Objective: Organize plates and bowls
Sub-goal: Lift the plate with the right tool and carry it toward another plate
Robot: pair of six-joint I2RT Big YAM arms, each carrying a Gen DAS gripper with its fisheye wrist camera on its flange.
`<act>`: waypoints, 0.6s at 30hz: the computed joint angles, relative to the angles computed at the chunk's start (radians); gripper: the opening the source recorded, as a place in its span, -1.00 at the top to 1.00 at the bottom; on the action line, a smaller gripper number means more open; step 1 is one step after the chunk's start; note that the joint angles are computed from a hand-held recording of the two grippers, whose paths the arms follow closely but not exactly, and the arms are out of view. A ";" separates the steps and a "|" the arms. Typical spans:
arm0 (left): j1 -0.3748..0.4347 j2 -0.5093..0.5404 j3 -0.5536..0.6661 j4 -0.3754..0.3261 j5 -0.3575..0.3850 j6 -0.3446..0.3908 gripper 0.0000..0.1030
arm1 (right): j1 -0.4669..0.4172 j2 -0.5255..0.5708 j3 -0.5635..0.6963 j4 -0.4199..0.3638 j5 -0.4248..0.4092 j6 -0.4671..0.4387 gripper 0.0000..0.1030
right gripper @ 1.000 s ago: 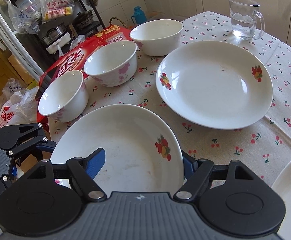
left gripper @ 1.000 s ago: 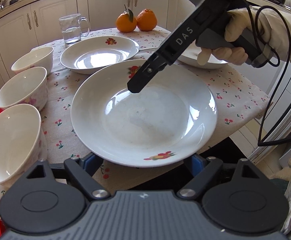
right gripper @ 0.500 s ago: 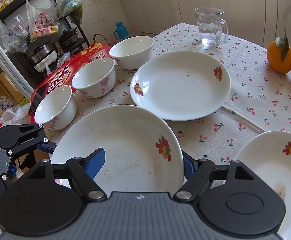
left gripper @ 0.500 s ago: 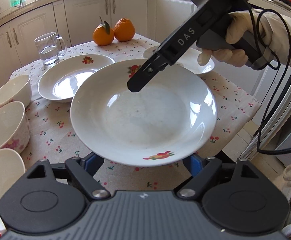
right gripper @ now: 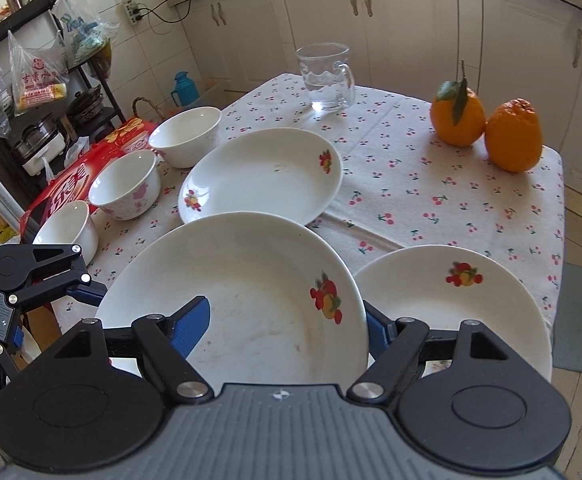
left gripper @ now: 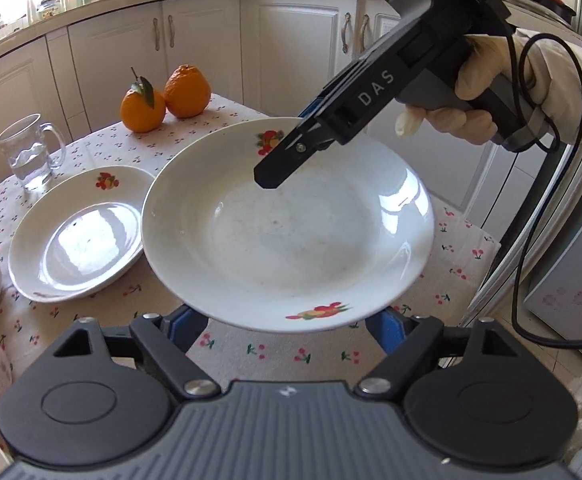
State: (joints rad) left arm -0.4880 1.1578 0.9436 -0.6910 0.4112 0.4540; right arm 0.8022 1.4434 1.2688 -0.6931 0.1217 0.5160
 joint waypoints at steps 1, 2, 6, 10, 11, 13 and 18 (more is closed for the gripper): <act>-0.008 0.017 0.011 0.000 0.005 -0.003 -0.65 | -0.006 -0.010 -0.010 -0.003 0.007 0.003 -0.61; -0.015 0.034 0.023 0.000 0.010 -0.005 -0.65 | -0.011 -0.019 -0.020 -0.006 0.012 0.009 -0.61; -0.040 0.094 0.066 0.003 0.022 -0.009 -0.65 | -0.033 -0.052 -0.061 -0.007 0.030 0.023 -0.61; -0.061 0.144 0.103 0.013 0.011 -0.008 -0.65 | -0.061 -0.079 -0.102 0.014 0.033 0.037 -0.61; -0.065 0.154 0.110 0.018 0.009 -0.010 -0.65 | -0.069 -0.085 -0.110 0.018 0.033 0.036 -0.61; -0.070 0.172 0.121 0.028 0.007 -0.016 -0.65 | -0.083 -0.094 -0.125 0.028 0.034 0.039 -0.61; -0.078 0.207 0.143 0.046 0.005 -0.027 -0.65 | -0.112 -0.115 -0.160 0.050 0.030 0.048 -0.61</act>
State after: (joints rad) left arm -0.5662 1.3646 1.0870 -0.6445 0.4161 0.4273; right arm 0.6897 1.3283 1.1091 -0.6430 0.1513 0.5638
